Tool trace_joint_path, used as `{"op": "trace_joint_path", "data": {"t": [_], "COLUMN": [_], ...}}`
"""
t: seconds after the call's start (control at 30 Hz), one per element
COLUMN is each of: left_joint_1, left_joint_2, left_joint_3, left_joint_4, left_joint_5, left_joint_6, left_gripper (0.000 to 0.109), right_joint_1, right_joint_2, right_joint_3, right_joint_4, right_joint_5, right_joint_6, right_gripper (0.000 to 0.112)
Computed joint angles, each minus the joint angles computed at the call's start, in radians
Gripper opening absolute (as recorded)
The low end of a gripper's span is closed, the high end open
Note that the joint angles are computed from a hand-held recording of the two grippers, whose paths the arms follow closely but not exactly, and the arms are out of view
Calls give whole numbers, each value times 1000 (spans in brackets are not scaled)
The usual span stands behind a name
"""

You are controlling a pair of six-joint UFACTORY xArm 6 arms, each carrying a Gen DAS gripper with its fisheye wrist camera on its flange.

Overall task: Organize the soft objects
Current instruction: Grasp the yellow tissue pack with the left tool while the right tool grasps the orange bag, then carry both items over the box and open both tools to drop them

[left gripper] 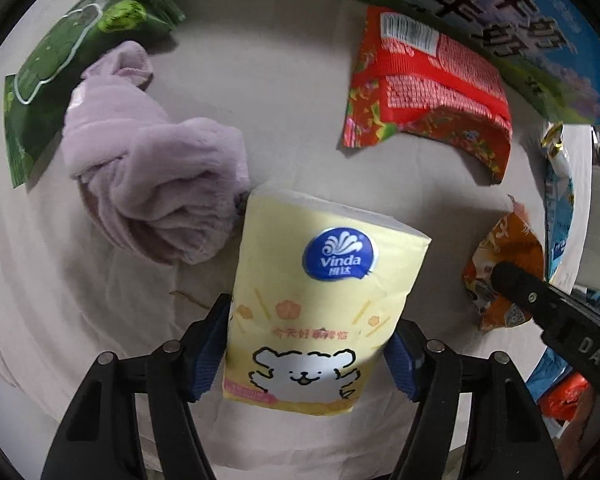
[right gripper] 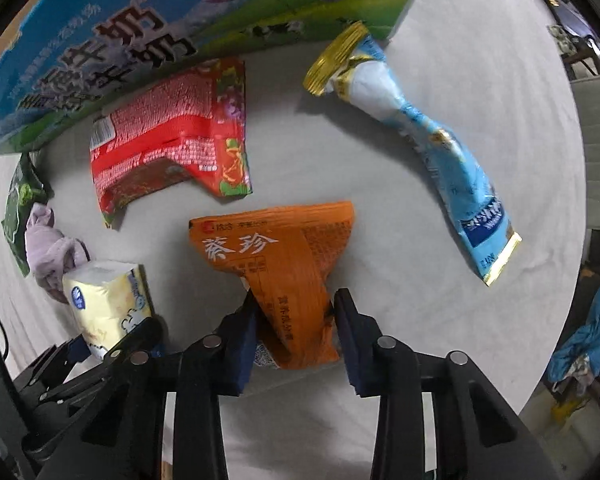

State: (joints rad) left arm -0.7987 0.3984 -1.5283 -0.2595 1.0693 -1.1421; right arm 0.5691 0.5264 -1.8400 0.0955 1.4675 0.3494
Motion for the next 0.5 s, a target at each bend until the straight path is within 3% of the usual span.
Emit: {"op": "trace_joint_path", "data": {"t": [0.1,0.5], "left_joint_1": [11,-57], "left_joint_2": [-8,-71], "left_joint_3": [3,-96], "left_joint_4": [31,231], "left_joint_5": [21,144], "left_joint_6": [-2,-117], "left_gripper": [65,64], "right_joint_1": [13,31], "right_joint_2": [-35,-191], "right_joint_3": [38,58], "right_joint_4": [-25,-40], "right_joint_5": [-12,-3], "right_joint_6": [16,-17], "right_gripper": [27,25]}}
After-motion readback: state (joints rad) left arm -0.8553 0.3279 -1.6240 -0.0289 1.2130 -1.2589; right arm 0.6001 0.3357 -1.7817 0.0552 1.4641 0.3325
